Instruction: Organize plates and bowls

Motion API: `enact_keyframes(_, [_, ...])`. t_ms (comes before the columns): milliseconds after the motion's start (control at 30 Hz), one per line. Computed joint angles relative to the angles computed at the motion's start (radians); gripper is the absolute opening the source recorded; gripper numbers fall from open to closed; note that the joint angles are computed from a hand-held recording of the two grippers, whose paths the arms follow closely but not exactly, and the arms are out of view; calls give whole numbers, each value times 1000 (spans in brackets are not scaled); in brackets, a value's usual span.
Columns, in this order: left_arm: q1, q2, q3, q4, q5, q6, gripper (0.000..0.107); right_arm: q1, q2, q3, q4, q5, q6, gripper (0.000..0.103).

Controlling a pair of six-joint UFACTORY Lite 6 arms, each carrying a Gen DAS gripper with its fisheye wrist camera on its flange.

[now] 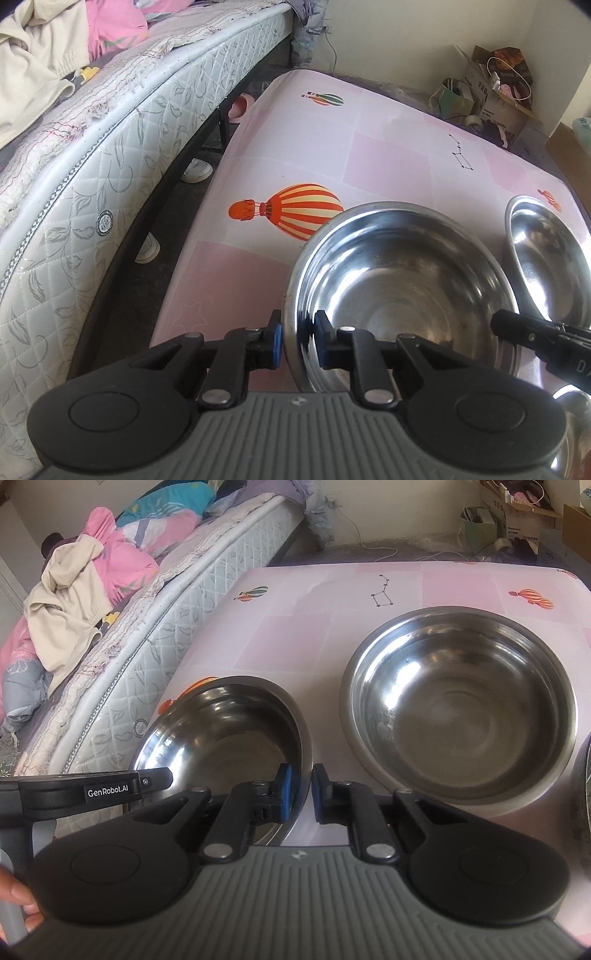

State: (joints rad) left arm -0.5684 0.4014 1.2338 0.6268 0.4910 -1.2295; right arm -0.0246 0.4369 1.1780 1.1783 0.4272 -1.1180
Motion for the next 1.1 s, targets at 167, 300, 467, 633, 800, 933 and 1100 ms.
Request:
enact_keyframes(167, [-17,-9,1,18,34,-28,19,-19,-6,-4,16,32,-26,11])
enact_keyframes(300, [-24,-30,-26,37,43,-72,19,-40,8,14,29,88,-38,11])
enact_keyframes(467, [-35,-40,-36,42,55,-95,20,-41,2,18,7,103,-24,11])
enact_keyframes(633, [-55,-65,-37,56,81,-107,19,-47,-29,2,-10,107,-11,11])
enact_keyframes(800, [-74,-93,-36,58,108,-118,19,-62,-61,-6,-27,121,5,11])
enact_keyframes(933, [-92,-106,-24,63,128,-125,19,-72,-96,-21,-50,126,25,12])
enact_keyframes(1100, [-112,-119,1,55,158,-124,19,-95,-138,-29,-77,153,47,12])
